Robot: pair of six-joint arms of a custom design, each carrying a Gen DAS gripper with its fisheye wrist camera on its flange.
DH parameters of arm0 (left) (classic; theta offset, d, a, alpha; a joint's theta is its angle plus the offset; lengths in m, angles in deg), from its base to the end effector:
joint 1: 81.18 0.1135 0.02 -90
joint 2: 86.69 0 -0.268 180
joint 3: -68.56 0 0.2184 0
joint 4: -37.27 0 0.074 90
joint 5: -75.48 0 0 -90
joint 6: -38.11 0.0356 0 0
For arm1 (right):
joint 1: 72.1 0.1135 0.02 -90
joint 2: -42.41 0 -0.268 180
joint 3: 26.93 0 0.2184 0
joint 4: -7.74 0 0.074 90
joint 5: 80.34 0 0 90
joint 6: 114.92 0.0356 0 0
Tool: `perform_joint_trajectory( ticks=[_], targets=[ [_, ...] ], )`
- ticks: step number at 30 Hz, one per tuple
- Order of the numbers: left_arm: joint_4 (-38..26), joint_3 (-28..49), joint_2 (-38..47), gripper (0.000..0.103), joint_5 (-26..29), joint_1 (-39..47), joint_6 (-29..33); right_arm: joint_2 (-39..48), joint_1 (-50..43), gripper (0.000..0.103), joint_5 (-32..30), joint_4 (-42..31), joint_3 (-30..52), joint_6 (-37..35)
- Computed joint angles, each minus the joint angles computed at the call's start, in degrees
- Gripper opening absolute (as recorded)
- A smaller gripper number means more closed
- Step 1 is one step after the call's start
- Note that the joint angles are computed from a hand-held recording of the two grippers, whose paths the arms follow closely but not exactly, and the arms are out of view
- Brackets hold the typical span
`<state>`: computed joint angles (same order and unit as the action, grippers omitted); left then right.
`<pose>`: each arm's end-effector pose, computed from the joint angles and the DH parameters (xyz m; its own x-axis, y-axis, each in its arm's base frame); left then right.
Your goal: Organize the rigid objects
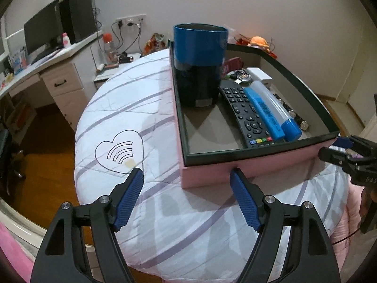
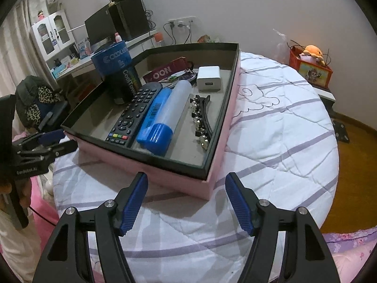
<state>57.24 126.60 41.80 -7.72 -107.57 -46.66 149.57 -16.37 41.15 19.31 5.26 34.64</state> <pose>0.2933 -0.1502 0.0331 -0.6418 0.4195 -0.6420 0.5697 0.8212 -0.0330 0.1294 0.1568 0.0653 -0.7491 0.2063 -0.6295 0.1438 0.9783 0.1494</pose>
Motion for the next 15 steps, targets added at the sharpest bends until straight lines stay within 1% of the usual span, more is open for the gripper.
perform_joint_trajectory(
  ticks=[2, 5, 12, 15],
  targets=[
    [-0.2, 0.2, 0.1, 0.078, -0.6, -0.8, 0.4, 0.3, -0.2, 0.070, -0.4, 1.2, -0.2, -0.5],
    [-1.7, 1.6, 0.5, 0.078, -0.2, -1.4, 0.3, 0.8, -0.5, 0.074, -0.3, 1.5, 0.0, -0.6],
    [-3.6, 4.0, 1.3, 0.078, -0.7, -2.0, -0.4, 1.7, -1.5, 0.075, -0.7, 4.4, -0.9, -0.2],
    [-3.2, 4.1, 1.6, 0.078, -0.9, -2.2, -0.7, 2.3, -1.3, 0.075, -0.4, 3.8, -0.2, 0.7]
  ],
)
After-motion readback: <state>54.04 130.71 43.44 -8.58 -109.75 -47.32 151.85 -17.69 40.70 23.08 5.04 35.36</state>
